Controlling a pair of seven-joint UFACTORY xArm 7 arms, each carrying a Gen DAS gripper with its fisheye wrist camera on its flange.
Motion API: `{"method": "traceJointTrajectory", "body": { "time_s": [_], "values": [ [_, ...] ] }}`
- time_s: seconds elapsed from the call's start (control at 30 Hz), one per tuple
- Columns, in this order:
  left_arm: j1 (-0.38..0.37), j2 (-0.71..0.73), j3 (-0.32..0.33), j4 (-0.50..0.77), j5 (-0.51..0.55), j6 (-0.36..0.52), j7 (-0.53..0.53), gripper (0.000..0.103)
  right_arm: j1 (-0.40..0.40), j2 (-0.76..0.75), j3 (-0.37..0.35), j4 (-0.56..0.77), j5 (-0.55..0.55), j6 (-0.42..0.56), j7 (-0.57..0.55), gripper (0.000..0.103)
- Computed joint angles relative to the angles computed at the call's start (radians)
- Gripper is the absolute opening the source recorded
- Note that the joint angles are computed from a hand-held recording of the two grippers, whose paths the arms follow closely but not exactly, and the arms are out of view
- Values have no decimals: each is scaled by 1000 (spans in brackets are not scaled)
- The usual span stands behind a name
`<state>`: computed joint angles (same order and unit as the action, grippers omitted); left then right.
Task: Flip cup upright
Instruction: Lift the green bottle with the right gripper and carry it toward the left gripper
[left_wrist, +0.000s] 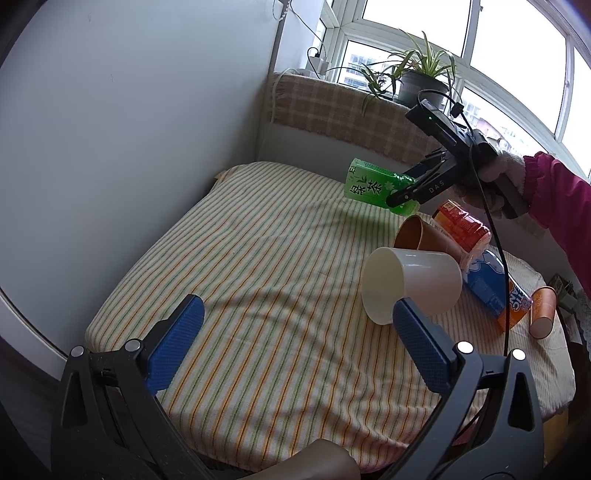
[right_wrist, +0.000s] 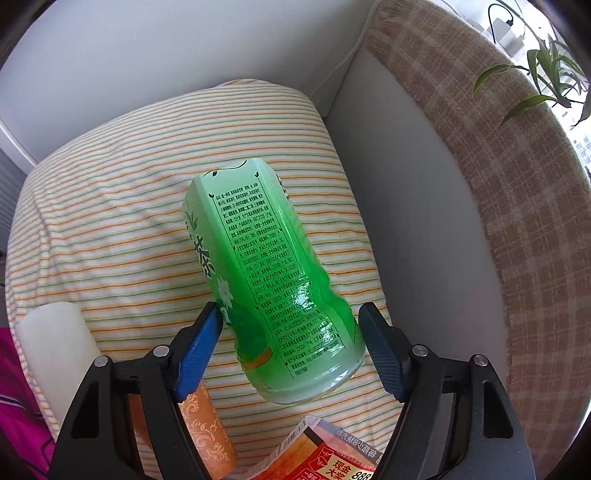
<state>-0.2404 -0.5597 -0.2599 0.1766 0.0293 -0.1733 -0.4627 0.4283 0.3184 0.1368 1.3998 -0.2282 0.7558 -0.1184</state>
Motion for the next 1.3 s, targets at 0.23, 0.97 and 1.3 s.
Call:
{"method": "traceJointTrajectory", "body": {
  "time_s": [0.23, 0.97, 1.3],
  "values": [
    [20, -42, -30, -3, 3, 17, -12, 103, -23, -148, 14, -112, 46, -91, 36, 75],
    [-102, -217, -44, -48, 48, 69, -62, 103, 25, -843, 122, -864, 302, -337, 726, 75],
    [-175, -203, -43, -39, 56, 62, -67, 103, 245, -952, 76, -1171, 572, -657, 1075, 76]
  ]
}}
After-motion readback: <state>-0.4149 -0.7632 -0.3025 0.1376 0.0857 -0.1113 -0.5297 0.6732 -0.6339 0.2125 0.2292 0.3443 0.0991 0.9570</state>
